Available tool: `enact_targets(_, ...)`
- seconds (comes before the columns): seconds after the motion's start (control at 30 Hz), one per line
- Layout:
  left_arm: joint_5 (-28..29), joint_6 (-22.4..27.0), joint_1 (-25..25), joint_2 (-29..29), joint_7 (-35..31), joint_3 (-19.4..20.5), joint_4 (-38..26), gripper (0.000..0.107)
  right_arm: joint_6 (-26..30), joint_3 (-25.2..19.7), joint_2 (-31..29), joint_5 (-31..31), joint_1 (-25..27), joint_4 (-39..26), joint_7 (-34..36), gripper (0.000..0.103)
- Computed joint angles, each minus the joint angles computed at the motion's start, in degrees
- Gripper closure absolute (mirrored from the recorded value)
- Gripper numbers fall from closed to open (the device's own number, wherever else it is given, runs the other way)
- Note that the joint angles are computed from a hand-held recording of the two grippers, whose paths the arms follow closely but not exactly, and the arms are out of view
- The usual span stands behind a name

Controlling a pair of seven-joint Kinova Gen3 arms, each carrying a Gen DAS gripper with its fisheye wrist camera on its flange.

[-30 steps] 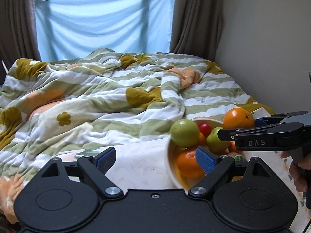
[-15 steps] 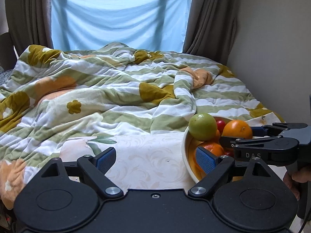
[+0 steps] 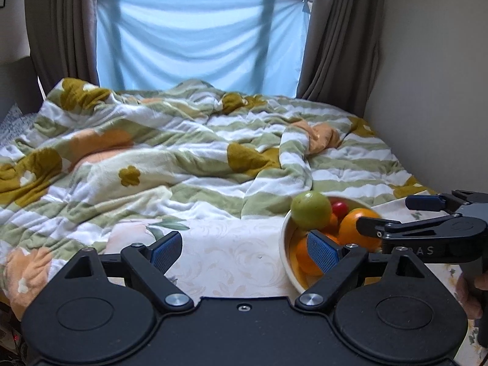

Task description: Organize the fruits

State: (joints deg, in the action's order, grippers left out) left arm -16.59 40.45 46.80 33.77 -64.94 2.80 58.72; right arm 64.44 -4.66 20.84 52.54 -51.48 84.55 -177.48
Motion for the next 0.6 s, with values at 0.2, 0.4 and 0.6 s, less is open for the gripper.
enact_targets(0.2, -6.21, -2.02, 5.79, -5.21, 8.03, -3.65, 4.90, 0.016, 4.70, -2.37, -4.57, -3.42, -0.96, -1.69, 3.10, 0.000)
enact_targets(0.4, -16.33, 0.21, 12.32, -10.11, 18.34, -4.89, 9.07, 0.016, 14.76, -5.99, -8.30, -0.12, -5.86, -2.81, -0.68, 0.000)
enact_targets(0.6, -24.36, 5.29, 17.15, -13.77, 29.01, -4.03, 12.77, 0.016, 25.18, -10.25, -9.70, 2.16, -11.02, -4.56, -5.72, 0.000)
